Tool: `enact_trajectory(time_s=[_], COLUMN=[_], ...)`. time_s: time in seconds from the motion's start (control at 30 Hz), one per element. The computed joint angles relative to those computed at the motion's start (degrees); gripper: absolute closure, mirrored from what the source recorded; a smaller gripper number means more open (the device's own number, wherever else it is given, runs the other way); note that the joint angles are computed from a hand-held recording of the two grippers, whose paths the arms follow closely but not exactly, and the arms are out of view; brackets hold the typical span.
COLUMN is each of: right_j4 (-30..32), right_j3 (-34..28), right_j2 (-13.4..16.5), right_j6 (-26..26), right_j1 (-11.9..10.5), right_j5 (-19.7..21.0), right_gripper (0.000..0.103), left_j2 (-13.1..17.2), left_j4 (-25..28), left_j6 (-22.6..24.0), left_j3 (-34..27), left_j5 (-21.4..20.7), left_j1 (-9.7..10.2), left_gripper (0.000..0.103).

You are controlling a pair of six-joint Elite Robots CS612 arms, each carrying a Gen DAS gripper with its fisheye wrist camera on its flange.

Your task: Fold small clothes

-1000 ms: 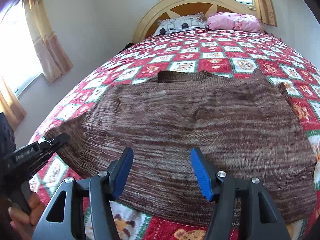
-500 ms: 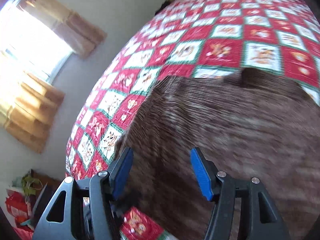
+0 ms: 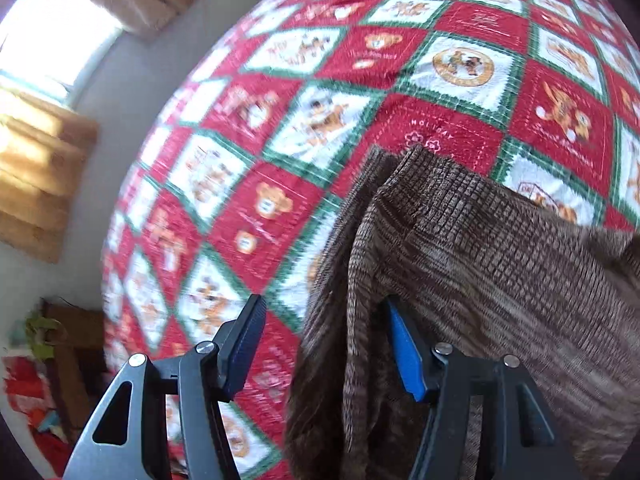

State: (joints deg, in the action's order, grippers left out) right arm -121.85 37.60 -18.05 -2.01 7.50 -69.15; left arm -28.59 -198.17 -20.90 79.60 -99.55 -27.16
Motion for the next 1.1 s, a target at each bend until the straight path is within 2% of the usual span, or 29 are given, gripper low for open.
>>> enact_trajectory(time_s=[0.07, 0.1, 0.13, 0.17, 0.2, 0.37, 0.5, 0.73, 0.97, 1.1], right_j4=[-2.3, -5.38, -6.26, -6.79, -7.71, -19.42, -24.33, -32.91, -42.77, -46.01], right_j3=[1.03, 3.03, 3.71, 4.62, 5.59, 15.24, 21.01, 30.96, 44.17, 49.21], right_j2=[-0.3, -1.09, -1.38, -1.79, -2.19, -6.54, -9.99, -16.16, -22.93, -24.4], right_j6=[-1.76, -1.99, -2.34, -2.57, -1.99, 2.16, 4.12, 6.38, 8.59, 9.03], right_j1=[0.4, 0.46, 0.47, 0.36, 0.12, -2.33, -4.44, -7.91, -12.83, -15.03], right_j5=[-2.75, -3.64, -4.16, -4.56, -4.39, 0.67, 2.99, 0.36, -2.36, -2.73], right_gripper=[0.042, 0.047, 0.057, 0.082, 0.09, 0.093, 0.093, 0.093, 0.093, 0.093], left_j2=[0.0, 0.12, 0.19, 0.25, 0.33, -0.05, -0.77, -1.77, -1.95, -1.77], left_j4=[0.04, 0.15, 0.19, 0.08, -0.12, -1.08, -1.36, -2.14, -0.22, 2.22], left_j6=[-0.07, -0.15, -0.28, -0.47, -0.59, 1.64, 4.13, 11.11, 18.45, 21.36], left_j3=[-0.02, -0.23, -0.36, -0.42, -0.51, -0.11, -0.13, -1.15, -1.53, -1.4], left_j5=[-0.2, -0.38, -0.56, -1.06, -1.62, -2.82, -2.48, -4.03, -6.61, -6.63], left_j1=[0.02, 0.14, 0.24, 0.34, 0.48, 0.41, -0.66, -3.58, -8.08, -9.86], left_gripper=[0.098, 0.098, 0.098, 0.098, 0.098, 0.098, 0.098, 0.098, 0.098, 0.098])
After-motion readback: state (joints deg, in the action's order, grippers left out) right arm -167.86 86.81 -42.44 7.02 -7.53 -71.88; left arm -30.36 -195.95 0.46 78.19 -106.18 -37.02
